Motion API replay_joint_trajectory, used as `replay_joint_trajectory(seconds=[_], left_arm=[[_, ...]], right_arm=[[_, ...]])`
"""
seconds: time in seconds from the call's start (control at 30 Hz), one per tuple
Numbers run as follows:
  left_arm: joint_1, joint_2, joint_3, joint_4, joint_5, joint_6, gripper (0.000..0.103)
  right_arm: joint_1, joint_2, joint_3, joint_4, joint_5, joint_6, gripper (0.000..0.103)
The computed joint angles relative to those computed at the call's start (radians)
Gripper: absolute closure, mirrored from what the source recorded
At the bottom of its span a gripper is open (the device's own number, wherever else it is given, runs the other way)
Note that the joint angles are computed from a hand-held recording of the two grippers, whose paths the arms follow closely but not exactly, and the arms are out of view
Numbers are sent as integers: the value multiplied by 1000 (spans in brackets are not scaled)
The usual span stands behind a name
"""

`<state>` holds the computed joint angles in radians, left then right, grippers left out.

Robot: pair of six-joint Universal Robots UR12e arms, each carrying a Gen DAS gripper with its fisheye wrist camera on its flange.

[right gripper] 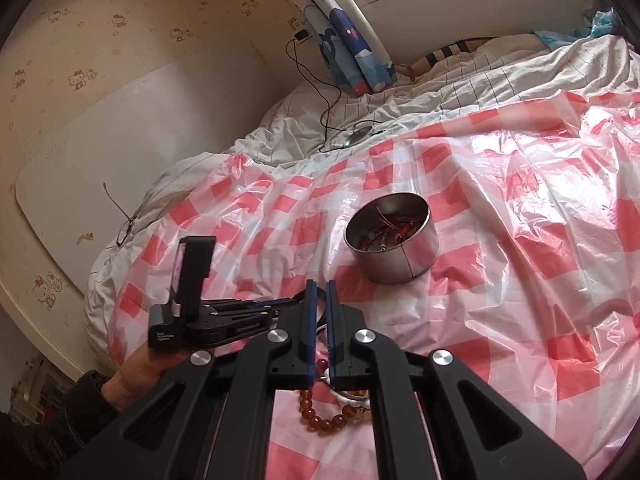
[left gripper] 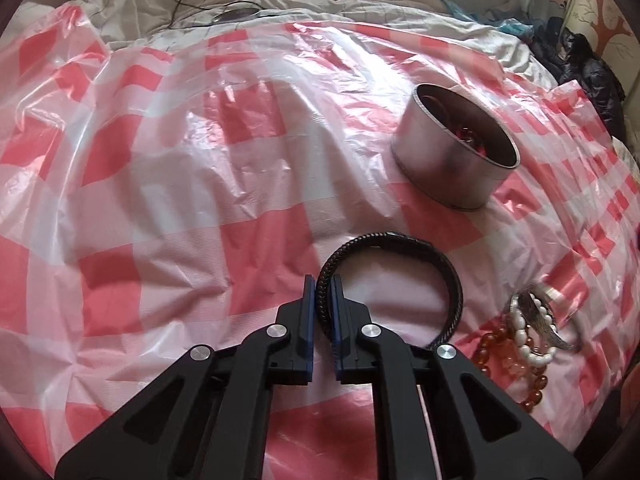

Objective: Organize jewelry

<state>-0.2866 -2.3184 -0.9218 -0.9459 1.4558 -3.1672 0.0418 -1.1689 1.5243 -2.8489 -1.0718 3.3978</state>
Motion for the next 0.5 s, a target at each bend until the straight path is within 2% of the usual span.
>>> replay_joint_trajectory(seconds=[0.07, 0.1, 0.13, 0.17, 0.27, 0.33, 0.43, 0.5], left_arm=[[-1, 2, -3, 7, -6, 2, 97], [-1, 3, -4, 9, -9, -2, 97], [0, 3, -4, 10, -11, -8, 97], [1, 3, -4, 9, -9, -13, 97], [3, 0, 1, 4, -10, -18, 97], [2, 0, 3, 0, -10, -14, 97], [3, -4, 8, -9, -14, -11, 97], [2, -8, 13, -17, -15, -9, 97]], right_arm=[[8, 1, -16, 81, -35, -32, 97], [13, 3, -26, 125, -52, -52, 92], [19, 5, -36, 169, -62, -80, 65], [26, 8, -45, 210, -67, -108, 44], [45, 13, -60, 276, -116, -172, 44], [45, 19, -69, 322, -138, -157, 45], [32, 31, -78, 376, -111, -101, 56], [33, 41, -89, 401, -115, -98, 65]])
